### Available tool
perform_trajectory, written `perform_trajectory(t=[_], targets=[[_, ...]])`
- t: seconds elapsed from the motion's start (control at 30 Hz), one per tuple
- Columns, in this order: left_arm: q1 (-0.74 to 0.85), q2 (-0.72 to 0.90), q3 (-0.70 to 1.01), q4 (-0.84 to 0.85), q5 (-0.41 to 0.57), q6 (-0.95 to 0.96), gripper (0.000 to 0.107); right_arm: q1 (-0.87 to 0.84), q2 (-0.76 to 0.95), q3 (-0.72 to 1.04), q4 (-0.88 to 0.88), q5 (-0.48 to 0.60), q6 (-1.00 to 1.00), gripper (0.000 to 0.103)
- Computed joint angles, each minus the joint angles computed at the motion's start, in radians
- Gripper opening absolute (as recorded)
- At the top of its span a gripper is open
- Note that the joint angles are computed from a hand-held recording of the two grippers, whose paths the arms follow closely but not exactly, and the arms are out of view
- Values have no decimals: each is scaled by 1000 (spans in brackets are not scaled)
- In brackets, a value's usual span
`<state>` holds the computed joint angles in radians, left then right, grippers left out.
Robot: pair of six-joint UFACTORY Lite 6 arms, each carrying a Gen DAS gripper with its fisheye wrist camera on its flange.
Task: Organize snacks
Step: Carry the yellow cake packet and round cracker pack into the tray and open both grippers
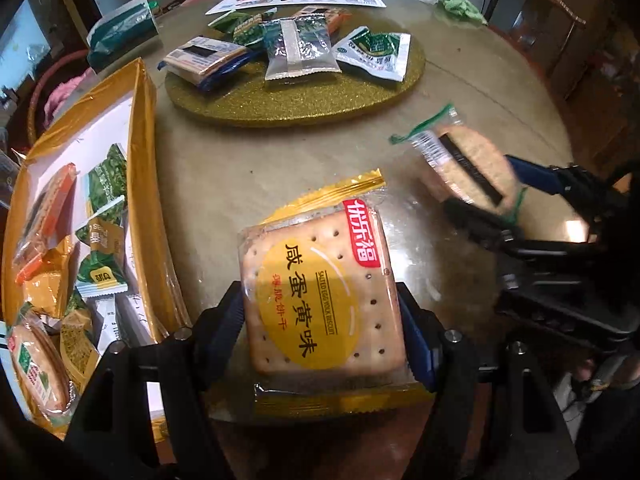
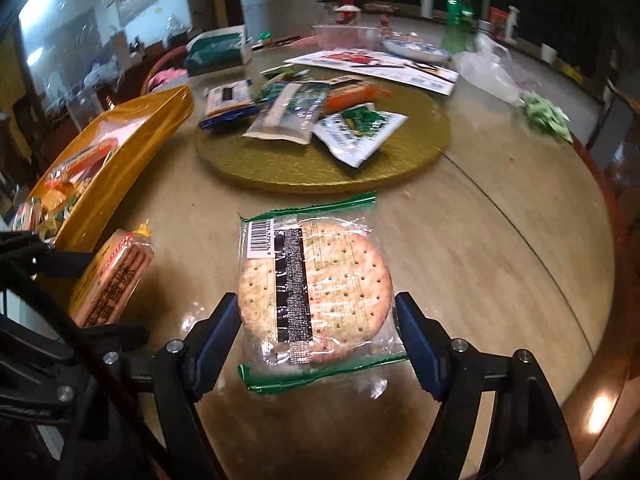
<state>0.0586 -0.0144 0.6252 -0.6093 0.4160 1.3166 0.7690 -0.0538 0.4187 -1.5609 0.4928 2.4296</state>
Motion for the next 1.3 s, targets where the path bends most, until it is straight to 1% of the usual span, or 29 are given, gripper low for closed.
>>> perform_trajectory(t=[0.13, 0.2, 0.27, 0.3, 0.33, 0.43, 0.57, 0.63, 0.73, 0.8, 0.87, 0.93, 1.0, 1.07, 1.13, 1.3], targets=[[-29, 12, -1, -46, -28, -18, 74, -5, -45, -36, -24, 3, 66, 75], [-33, 14, -10, -122, -44, 43, 74, -26, -67, -52, -71, -10, 125, 74], [-25, -6, -40, -239, -74, 155, 69, -31, -95, -71, -105, -14, 180, 74], [-21, -13, -50, -280, -81, 202, 69, -27, -112, -84, -127, -11, 216, 74], [-12, -14, -50, -279, -71, 210, 69, -12, -130, -97, -126, -1, 234, 74], [84, -45, -49, -318, 53, 277, 69, 49, -193, -123, -55, 58, 231, 74], [214, -139, -48, -271, 245, 272, 69, 109, -295, -126, 57, 103, 145, 74], [302, -171, -20, -237, 368, 267, 69, 151, -333, -96, 119, 139, 83, 74], [440, -209, 28, -207, 524, 276, 69, 193, -351, -34, 149, 168, 37, 74], [552, -196, 101, -206, 646, 298, 69, 203, -339, 20, 146, 171, 13, 74], [651, -140, 215, -210, 756, 307, 69, 196, -305, 94, 121, 151, -2, 74], [721, -63, 350, -217, 832, 288, 69, 172, -274, 155, 87, 111, -13, 74], [763, 32, 519, -231, 886, 243, 69, 144, -214, 260, 69, 67, -59, 74], [771, 125, 686, -245, 897, 176, 69, 103, -147, 365, 84, 17, -128, 74], [764, 221, 858, -252, 888, 104, 69, 53, -69, 480, 91, -60, -190, 74], [697, 480, 1249, -242, 848, -63, 69, -49, 190, 834, 322, -184, -520, 74]])
